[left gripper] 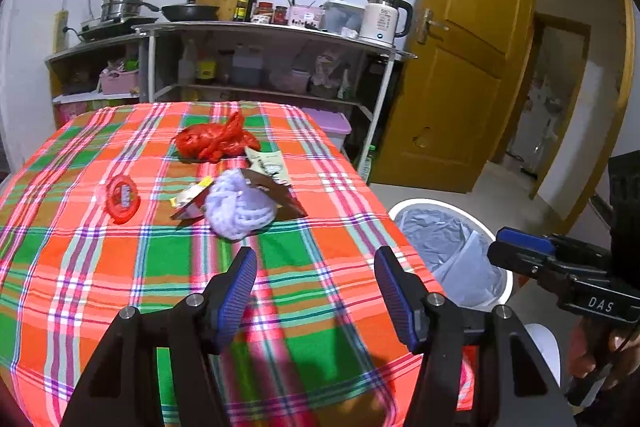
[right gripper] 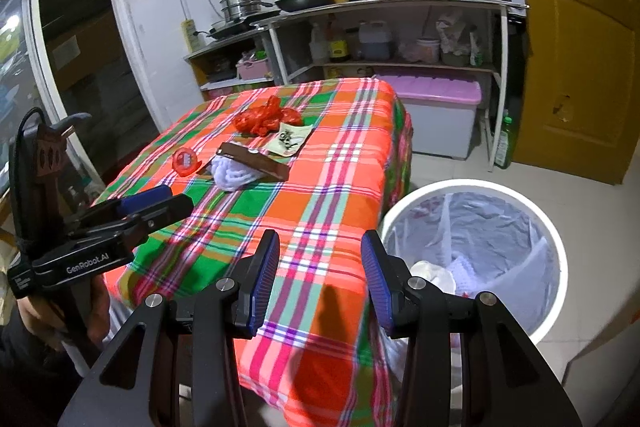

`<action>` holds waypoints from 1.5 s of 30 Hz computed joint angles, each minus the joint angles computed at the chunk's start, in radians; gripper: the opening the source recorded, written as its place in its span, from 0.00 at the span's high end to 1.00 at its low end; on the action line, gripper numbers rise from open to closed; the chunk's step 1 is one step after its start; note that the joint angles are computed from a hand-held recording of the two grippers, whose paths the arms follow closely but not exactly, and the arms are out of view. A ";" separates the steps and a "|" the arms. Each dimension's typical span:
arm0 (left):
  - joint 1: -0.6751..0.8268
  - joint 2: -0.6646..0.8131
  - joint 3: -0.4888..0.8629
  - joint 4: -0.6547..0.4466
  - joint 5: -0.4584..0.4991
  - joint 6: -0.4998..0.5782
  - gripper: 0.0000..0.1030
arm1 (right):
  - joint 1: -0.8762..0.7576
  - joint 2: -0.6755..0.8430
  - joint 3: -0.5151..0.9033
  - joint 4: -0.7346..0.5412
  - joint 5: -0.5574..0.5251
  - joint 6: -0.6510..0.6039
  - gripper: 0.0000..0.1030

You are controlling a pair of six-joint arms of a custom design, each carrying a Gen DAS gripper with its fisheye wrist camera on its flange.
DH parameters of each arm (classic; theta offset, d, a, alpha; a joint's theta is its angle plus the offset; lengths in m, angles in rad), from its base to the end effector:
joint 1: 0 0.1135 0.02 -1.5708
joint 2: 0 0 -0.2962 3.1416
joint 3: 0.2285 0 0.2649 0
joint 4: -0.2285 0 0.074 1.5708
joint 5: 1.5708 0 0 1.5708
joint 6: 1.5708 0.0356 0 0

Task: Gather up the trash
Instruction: 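Move both open tools back over the table toward the remaining trash, then grasp the white foam net with the left gripper while the right grasps the brown chocolate wrapper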

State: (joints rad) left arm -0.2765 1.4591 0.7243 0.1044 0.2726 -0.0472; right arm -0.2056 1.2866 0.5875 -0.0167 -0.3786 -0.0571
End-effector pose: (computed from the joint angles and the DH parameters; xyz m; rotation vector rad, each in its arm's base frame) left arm 0.2919 -0.0928 0.2156 0.4059 2.1781 -0.4802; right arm 0.2512 -0.0389 0.2074 -0.0287 2.2422 0.2910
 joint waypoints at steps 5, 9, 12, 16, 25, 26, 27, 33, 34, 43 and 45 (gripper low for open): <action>0.044 -0.003 -0.008 -0.003 0.005 0.016 0.41 | 0.032 0.030 0.016 0.010 0.011 0.000 0.58; 0.080 0.002 -0.005 -0.006 0.008 0.024 0.41 | 0.061 0.064 0.038 0.022 0.020 -0.001 0.58; 0.102 0.011 -0.001 -0.002 0.005 0.025 0.41 | 0.089 0.096 0.060 0.033 0.031 -0.002 0.58; 0.130 0.024 0.008 0.003 0.006 0.031 0.41 | 0.125 0.135 0.087 0.046 0.043 -0.005 0.58; 0.190 0.075 0.046 0.013 0.013 0.041 0.41 | 0.186 0.264 0.189 0.051 0.069 -0.022 0.58; 0.197 0.082 0.051 0.014 0.012 0.042 0.41 | 0.192 0.279 0.203 0.049 0.071 -0.026 0.58; 0.203 0.087 0.053 0.015 0.011 0.042 0.41 | 0.197 0.293 0.216 0.048 0.071 -0.030 0.58; 0.253 0.127 0.081 0.020 0.016 0.042 0.41 | 0.227 0.396 0.307 0.036 0.088 -0.056 0.58; 0.260 0.135 0.088 0.020 0.016 0.043 0.41 | 0.231 0.410 0.322 0.032 0.090 -0.058 0.58; 0.279 0.198 0.149 0.017 0.026 0.054 0.41 | 0.263 0.540 0.465 -0.009 0.109 -0.104 0.58; 0.281 0.212 0.162 0.016 0.029 0.054 0.41 | 0.272 0.563 0.494 -0.022 0.116 -0.122 0.58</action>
State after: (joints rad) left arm 0.0046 1.6712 0.8864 0.1201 0.3011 0.0070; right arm 0.0661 1.8497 1.0818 -0.0382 -0.2630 -0.1792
